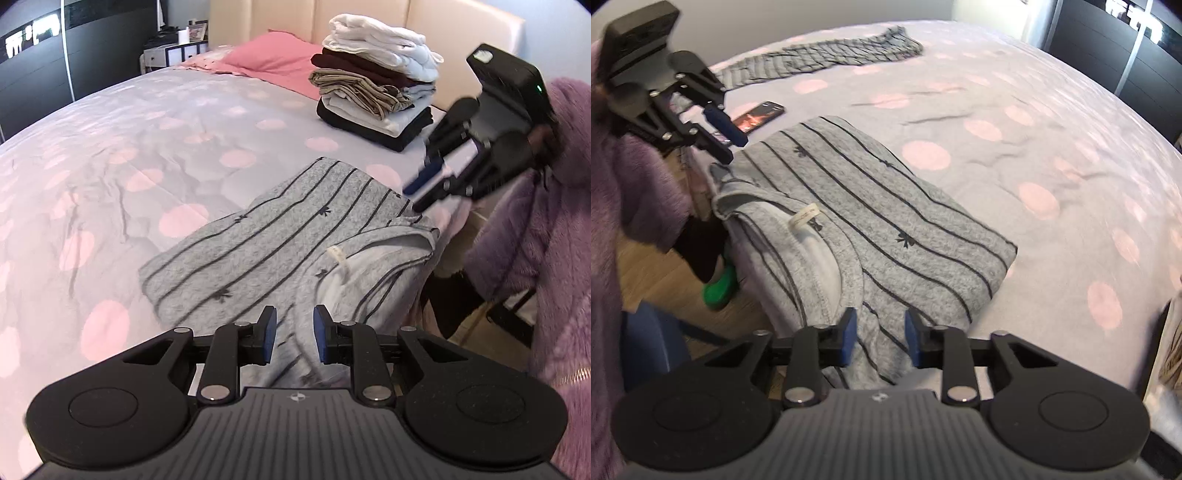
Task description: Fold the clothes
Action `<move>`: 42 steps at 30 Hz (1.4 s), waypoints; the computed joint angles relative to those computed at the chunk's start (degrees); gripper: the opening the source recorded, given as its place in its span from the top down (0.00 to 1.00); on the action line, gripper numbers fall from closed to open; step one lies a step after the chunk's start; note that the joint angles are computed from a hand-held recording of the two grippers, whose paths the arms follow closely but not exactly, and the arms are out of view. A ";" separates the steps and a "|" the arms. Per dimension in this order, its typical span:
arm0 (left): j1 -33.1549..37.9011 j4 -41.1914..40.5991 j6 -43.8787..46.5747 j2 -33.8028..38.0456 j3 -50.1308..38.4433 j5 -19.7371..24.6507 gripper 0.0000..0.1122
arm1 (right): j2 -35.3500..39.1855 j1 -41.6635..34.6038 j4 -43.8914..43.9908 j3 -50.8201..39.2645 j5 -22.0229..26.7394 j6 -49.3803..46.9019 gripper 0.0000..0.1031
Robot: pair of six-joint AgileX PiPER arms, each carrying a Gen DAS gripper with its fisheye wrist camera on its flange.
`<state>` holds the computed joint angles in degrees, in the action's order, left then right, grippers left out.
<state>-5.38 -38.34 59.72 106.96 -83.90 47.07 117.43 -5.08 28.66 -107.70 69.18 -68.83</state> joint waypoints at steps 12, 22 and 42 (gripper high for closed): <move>-4.59 12.82 -10.62 4.40 -2.23 0.37 0.82 | 0.97 3.61 -6.12 5.31 -2.20 5.71 0.80; -3.78 5.81 -17.76 -0.75 4.21 -18.38 0.68 | -3.34 0.15 4.85 8.44 -10.47 8.10 0.78; -1.15 16.35 -38.45 15.68 -11.93 -16.20 0.65 | 13.32 5.16 -7.02 -7.39 -21.60 42.11 0.90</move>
<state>-6.54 -22.00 21.27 122.64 -95.83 30.87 130.76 0.08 21.64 -115.09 47.57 -26.71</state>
